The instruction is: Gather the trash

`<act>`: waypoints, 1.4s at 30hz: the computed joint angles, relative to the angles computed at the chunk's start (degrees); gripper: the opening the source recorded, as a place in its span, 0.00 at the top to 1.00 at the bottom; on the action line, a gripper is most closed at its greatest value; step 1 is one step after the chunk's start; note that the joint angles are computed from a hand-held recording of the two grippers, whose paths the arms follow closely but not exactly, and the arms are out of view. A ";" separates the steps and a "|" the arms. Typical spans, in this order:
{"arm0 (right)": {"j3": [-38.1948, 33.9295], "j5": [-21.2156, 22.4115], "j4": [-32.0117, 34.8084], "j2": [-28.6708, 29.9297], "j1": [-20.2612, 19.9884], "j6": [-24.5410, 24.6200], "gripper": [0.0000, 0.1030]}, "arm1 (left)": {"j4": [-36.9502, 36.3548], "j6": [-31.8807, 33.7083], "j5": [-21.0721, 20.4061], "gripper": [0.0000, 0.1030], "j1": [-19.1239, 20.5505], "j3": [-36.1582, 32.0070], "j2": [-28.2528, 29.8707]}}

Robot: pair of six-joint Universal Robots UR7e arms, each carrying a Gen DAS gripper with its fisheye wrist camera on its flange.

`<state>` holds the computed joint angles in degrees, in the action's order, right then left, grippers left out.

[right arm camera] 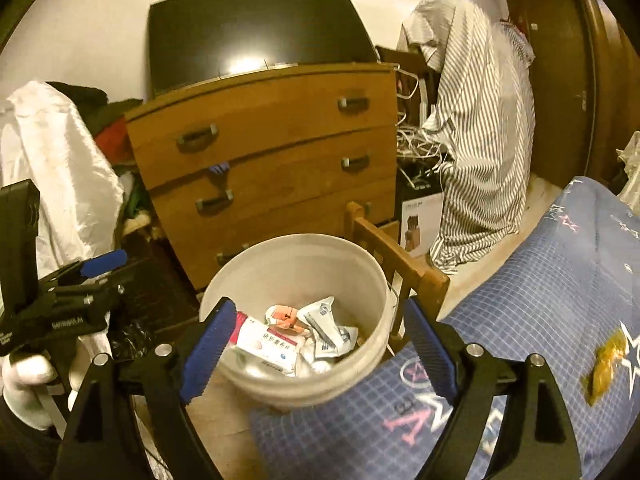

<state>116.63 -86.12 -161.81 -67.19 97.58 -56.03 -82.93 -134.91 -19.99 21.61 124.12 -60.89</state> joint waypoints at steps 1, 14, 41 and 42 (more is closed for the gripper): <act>1.34 0.66 0.16 -2.01 -0.82 -0.95 0.14 | -0.61 0.34 -0.67 0.06 -0.46 0.10 0.35; 6.08 3.96 4.47 -13.25 -4.69 -4.48 0.10 | 0.09 -0.33 -2.60 0.06 -7.49 -2.27 5.68; 6.85 5.47 4.79 -14.30 -3.64 -3.63 0.10 | 8.00 -4.98 -3.87 0.06 -9.25 -6.66 9.22; 6.83 5.39 4.78 -14.22 -3.59 -3.59 0.10 | 7.56 -4.49 -3.81 0.06 -9.15 -6.54 9.09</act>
<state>123.46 -80.73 -157.03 -81.41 93.99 -59.62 -75.37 -139.40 -23.81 12.46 117.58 -51.80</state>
